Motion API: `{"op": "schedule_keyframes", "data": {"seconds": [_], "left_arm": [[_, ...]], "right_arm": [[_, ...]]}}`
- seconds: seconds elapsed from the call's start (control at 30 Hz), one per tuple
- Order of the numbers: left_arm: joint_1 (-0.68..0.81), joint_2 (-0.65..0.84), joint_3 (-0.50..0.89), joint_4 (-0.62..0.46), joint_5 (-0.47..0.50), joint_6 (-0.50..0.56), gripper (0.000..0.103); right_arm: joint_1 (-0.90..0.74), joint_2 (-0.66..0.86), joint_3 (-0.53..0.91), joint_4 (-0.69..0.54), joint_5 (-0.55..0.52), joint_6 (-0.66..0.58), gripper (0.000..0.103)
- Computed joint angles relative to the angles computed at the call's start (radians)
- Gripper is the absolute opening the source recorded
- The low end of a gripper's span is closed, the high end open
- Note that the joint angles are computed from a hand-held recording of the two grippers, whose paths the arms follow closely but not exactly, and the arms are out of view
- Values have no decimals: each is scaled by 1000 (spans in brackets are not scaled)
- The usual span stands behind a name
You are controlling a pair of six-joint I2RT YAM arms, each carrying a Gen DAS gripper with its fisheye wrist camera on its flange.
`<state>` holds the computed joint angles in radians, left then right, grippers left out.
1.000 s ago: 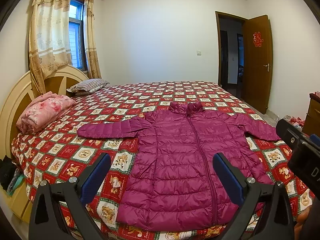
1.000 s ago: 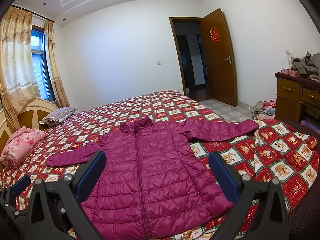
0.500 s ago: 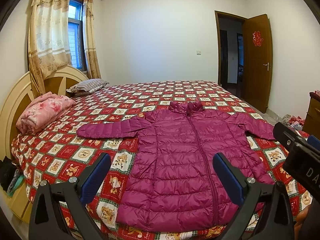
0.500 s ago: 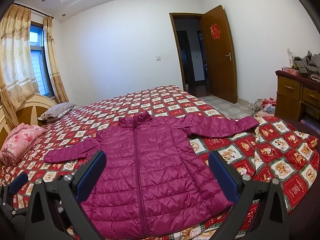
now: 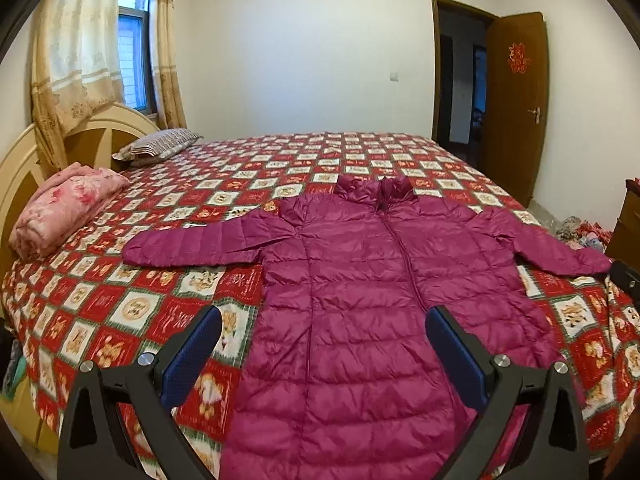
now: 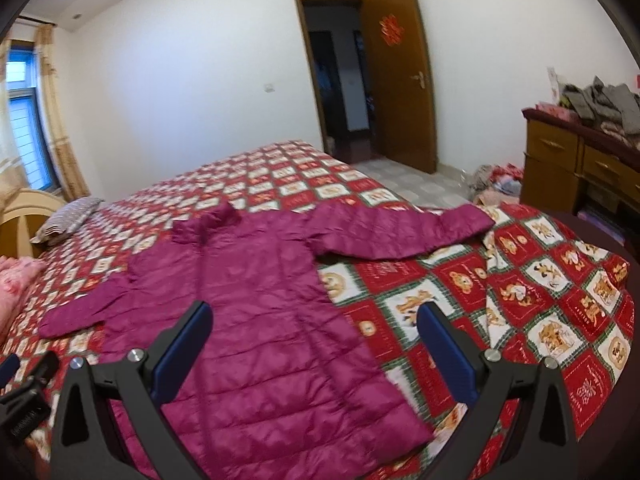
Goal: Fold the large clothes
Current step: 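Grasp the magenta jacket's sleeve cuff with the right gripper and lift it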
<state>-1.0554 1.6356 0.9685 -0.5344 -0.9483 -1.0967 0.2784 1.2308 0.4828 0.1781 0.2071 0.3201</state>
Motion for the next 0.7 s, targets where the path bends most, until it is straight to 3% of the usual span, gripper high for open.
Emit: {"op": "schedule_keyframes", "data": {"seconds": [0.1,0.2,0.3,0.43,0.5,0.63,0.7], "left_arm": [[117,-21,-67,190,86,175,102],[248,-1,-101,320,181,306,102],[385,66,-99,415,242,411,102],[531,177,-58,491,285,495,102],[599,239,-31,533,318,528,102],[666,330,-8,613,364,540,102],[676,382,4,651,345,533,102]], "right_arm": [[-107,133,71,21,-98,-36,101],[-223,270,158,16,-176,-54,86],[-344,409,281,-25,-236,-47,75],[-531,596,482,-67,-292,38,74],[-578,673,570,-69,-278,81,74],[-610,862,822,-188,-193,66,72],[-605,934,914,-242,-173,57,58]]}}
